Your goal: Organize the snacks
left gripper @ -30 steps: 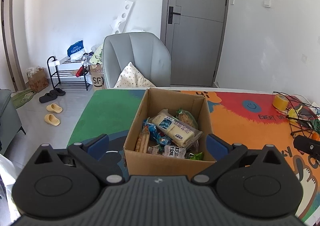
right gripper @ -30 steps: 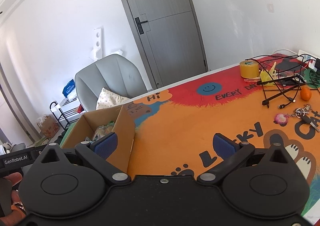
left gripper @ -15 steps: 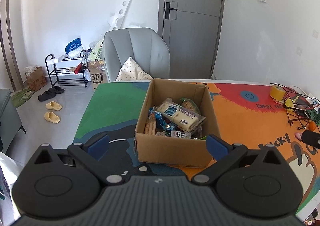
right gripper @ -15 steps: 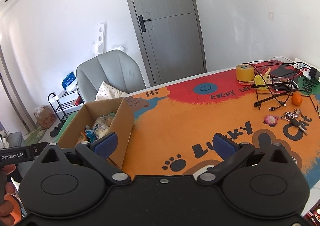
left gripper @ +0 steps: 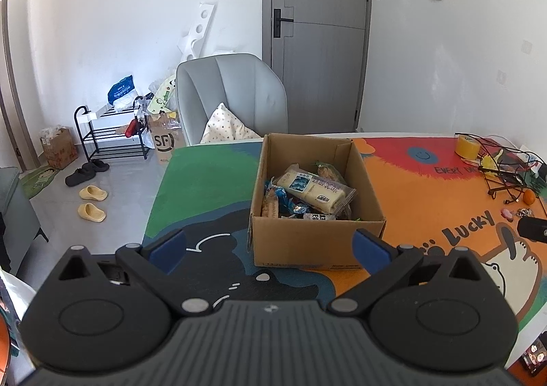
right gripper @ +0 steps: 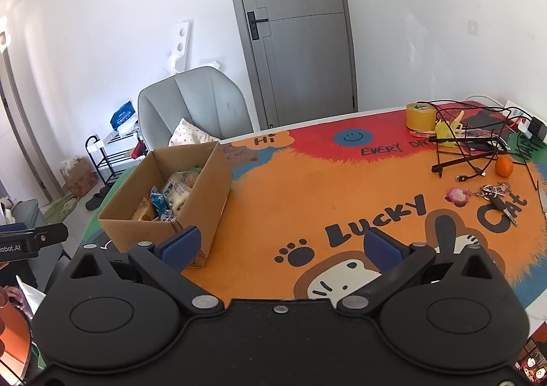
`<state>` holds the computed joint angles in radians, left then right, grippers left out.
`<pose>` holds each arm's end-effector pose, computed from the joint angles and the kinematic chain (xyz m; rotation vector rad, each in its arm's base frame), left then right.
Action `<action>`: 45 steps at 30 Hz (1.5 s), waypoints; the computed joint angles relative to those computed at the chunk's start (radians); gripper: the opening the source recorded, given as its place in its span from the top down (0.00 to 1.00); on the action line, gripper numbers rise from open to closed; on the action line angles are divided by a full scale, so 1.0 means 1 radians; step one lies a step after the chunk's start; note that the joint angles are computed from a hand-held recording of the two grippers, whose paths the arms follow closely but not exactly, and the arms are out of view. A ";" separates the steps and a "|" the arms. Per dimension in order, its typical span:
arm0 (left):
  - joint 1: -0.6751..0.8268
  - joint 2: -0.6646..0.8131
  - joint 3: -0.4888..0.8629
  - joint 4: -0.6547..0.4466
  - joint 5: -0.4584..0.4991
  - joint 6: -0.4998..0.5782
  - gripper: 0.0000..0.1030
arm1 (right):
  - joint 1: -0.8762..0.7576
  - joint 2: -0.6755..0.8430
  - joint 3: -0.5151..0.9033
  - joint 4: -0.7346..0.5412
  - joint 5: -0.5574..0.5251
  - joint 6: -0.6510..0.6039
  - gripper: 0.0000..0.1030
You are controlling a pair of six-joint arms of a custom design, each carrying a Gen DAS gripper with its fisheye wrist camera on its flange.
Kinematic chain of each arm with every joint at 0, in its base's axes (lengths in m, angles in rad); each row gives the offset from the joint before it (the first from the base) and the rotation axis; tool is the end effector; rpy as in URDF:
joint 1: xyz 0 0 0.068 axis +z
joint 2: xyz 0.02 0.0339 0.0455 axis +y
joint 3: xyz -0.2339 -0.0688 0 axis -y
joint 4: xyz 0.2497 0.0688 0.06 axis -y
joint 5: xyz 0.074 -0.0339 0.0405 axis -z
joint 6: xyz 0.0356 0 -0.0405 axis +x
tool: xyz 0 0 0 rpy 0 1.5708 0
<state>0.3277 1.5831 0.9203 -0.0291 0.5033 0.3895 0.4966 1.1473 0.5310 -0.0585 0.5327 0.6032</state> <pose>0.3252 0.0924 0.1739 0.3266 2.1437 -0.1631 0.2232 0.1004 0.1660 0.3907 2.1033 0.0393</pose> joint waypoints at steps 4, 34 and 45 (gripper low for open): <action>0.014 -0.002 0.017 -0.015 0.012 -0.001 0.00 | 0.015 -0.029 0.002 -0.033 0.020 0.009 0.00; 0.037 0.021 0.063 -0.073 0.058 0.025 0.00 | 0.013 -0.050 0.002 -0.062 0.035 0.012 0.00; 0.041 0.021 0.064 -0.081 0.065 0.030 0.00 | 0.006 -0.049 0.002 -0.065 0.025 0.006 0.00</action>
